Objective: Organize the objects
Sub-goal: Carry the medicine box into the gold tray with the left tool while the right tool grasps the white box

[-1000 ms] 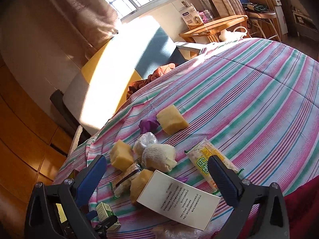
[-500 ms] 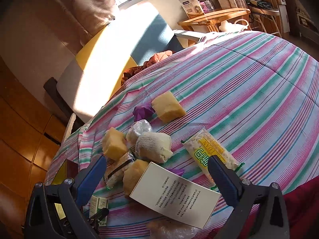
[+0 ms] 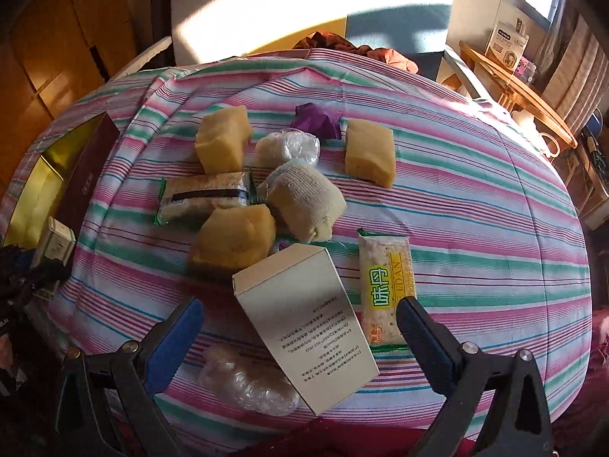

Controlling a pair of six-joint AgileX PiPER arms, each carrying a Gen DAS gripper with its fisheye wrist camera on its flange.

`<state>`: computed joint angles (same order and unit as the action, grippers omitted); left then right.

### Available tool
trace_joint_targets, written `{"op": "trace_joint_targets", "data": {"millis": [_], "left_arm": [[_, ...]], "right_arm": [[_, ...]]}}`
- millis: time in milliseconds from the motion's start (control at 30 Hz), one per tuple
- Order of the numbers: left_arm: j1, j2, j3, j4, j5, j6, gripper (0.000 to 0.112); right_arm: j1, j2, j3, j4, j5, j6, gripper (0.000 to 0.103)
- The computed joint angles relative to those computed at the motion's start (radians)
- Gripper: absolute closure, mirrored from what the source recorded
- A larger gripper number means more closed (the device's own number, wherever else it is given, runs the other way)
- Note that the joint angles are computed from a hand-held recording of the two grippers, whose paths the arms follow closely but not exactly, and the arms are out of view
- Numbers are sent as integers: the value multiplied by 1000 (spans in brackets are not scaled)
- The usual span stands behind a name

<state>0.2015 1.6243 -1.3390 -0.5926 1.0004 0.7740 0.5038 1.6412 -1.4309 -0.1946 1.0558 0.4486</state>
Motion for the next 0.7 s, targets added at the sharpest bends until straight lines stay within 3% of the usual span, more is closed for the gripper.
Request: {"op": "trace_joint_targets", "data": {"millis": [100,167,233,333,467,700], "left_arm": [[51,-11,-7,-27,31,24,82],[93,-16,-13,-44,52,40,82],[145,-12,-27,-64,80,52,82],[222,1,-62,-74,105,54,82],[339,69,-173,-51,104,42,82],[433,408,-654,121,145,-158,82]], "right_arm": [[-21,33,-6,17,17,0,1],[-31,47,-17,30,33,-7,10],[-24,60,-30,6,58,19,40],[-15,59,-29,-27,67,53,47],[-17,47,-20,-49,69,95,49],[-24,42,-20,-61,69,133,51]]}}
